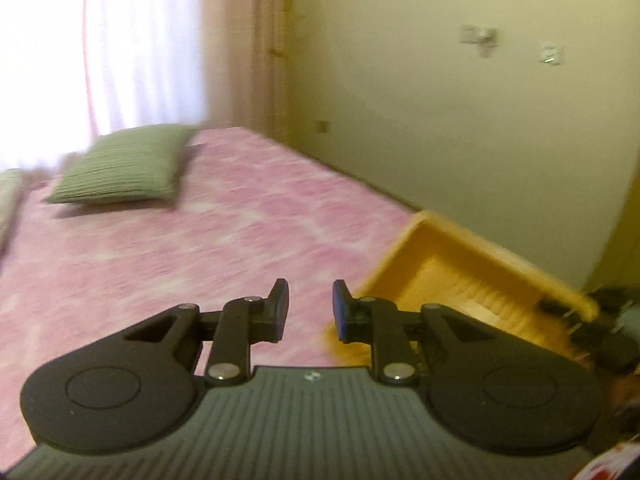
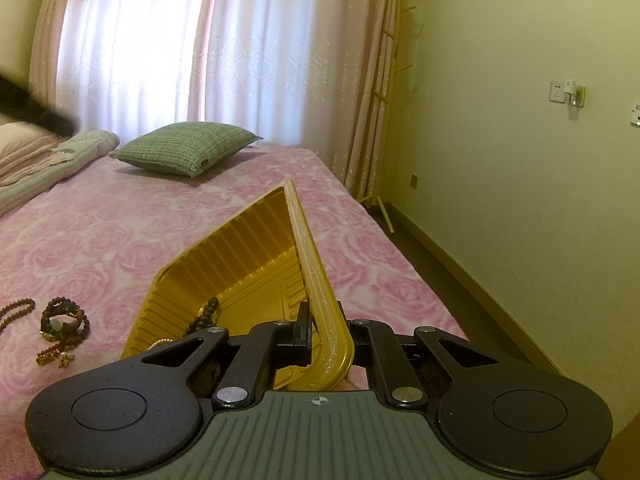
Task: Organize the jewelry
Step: 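Grasp the light brown wooden bead strand on the bed with the left tool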
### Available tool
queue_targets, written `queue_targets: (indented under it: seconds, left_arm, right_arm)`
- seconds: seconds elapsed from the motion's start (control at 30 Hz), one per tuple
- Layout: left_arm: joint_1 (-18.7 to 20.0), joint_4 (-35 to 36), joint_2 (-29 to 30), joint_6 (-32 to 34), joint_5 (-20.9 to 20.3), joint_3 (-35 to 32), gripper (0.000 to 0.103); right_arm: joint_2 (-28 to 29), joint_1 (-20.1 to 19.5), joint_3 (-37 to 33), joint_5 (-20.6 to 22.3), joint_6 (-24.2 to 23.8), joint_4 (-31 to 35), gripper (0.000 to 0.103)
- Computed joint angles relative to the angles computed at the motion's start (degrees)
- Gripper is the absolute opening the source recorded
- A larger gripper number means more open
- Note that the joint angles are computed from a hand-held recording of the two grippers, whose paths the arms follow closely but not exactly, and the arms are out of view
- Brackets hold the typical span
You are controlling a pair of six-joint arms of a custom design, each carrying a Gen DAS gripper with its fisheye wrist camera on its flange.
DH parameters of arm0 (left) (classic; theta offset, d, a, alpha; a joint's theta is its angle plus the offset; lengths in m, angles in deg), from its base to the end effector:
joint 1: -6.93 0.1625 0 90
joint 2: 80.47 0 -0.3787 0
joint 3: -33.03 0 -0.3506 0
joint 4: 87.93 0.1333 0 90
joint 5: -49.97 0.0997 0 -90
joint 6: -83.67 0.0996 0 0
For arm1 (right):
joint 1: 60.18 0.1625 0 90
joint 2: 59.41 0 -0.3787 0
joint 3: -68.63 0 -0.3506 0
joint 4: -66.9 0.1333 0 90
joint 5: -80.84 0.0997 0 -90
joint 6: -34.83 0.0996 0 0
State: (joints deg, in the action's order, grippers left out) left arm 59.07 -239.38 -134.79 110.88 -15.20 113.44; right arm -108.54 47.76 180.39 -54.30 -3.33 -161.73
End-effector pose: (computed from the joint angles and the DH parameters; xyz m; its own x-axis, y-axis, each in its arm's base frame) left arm -0.2726 -0.6360 0.2999 -0.5410 0.6191 -0.5692 0.8410 0.4057 -0.3581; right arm 0.2141 -0.4576 0.2173 -0.6482 0.2015 0.7343 -0.6041 0.4510 -0.6570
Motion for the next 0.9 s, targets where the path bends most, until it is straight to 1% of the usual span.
queue_targets:
  seconds: [0.13, 0.2, 0.3, 0.47, 0.57, 0.7, 0.9]
  left_arm:
    - [2.07, -4.8, -3.01, 1.09, 4.9, 5.77, 0.026]
    - [3.3, -5.67, -4.02, 0.73, 7.17, 7.92, 0.026]
    - [5.18, -6.24, -5.96, -2.49, 9.09, 11.36, 0.028]
    - [7.46, -8.88, -9.94, -7.14, 13.18, 19.69, 0.029]
    - [8.54, -8.64, -11.48, -9.94, 13.89, 23.26, 0.029]
    - [9.66, -9.14, -12.4, -13.4, 13.22, 26.31, 0.029]
    - [9.24, -11.81, -12.12, -14.52, 14.98, 28.87, 0.03]
  right_arm:
    - [-0.12, -0.02, 0.07, 0.06, -0.04, 0.12, 0.008]
    - [-0.15, -0.02, 0.1, 0.06, -0.1, 0.12, 0.008]
    - [-0.09, -0.02, 0.03, 0.0, -0.31, 0.02, 0.008]
    - [0.03, 0.04, -0.13, -0.28, -0.31, 0.11, 0.008]
    - [0.21, 0.09, -0.45, -0.43, -0.59, 0.01, 0.008]
    - [0.45, 0.08, -0.58, -0.52, -0.85, -0.19, 0.008]
    - [0.79, 0.12, -0.77, -0.65, -1.11, -0.48, 0.008]
